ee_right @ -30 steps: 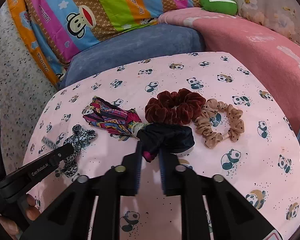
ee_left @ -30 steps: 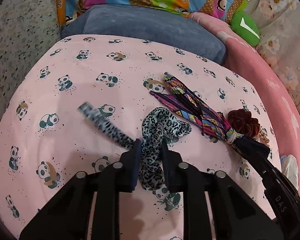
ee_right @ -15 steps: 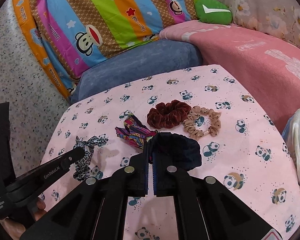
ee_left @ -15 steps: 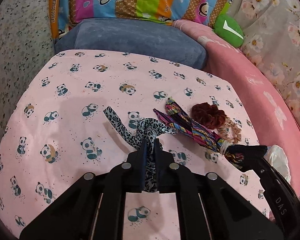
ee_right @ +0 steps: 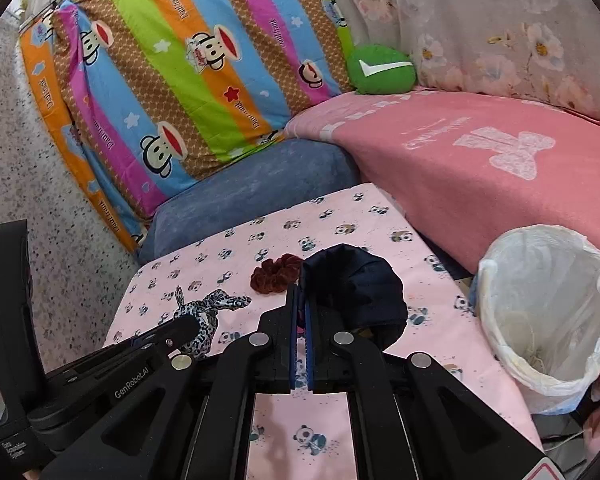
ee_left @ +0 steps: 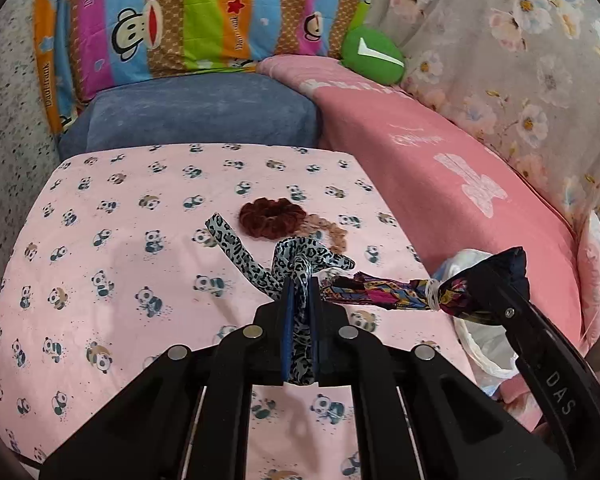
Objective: Collect trash
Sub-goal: 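Lift the scarf and black scrunchie with striped ribbon toward the bin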
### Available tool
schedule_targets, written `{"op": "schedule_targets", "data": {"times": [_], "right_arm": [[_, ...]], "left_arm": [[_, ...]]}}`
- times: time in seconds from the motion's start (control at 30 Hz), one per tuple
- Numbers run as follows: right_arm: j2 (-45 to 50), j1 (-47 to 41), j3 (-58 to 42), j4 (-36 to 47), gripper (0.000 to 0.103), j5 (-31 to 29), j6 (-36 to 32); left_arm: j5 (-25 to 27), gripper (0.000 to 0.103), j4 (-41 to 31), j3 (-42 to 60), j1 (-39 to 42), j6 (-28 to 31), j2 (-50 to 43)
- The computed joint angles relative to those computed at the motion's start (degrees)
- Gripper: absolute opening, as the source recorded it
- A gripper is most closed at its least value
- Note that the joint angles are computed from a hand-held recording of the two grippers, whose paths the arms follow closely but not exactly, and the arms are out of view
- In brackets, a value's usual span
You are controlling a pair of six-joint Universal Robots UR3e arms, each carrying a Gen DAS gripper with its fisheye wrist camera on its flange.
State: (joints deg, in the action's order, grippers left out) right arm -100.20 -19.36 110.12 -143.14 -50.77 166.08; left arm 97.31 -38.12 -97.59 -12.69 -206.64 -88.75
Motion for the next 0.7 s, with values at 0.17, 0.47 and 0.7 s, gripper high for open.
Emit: {"op": "schedule_targets", "data": {"times": [0.17, 0.47, 0.7], "right_arm": [[-6.2, -11.6, 0.9, 8.1, 0.003, 6.0, -5.8], [-9.2, -28.4, -0.8, 19.6, 0.003, 13.1, -15.1], [-5.8, -35.8, -3.2, 20.8, 0.003, 14.6, -18.1]], "left_arm": [[3.1, 0.006, -2.2, 9.5, -8.1, -0.8, -6.6], [6.2, 0.006, -7.7, 29.0, -17.8, -0.5, -20.3], [6.8, 0.007, -14.9, 47.7, -22.2, 0.5, -32.2]]}}
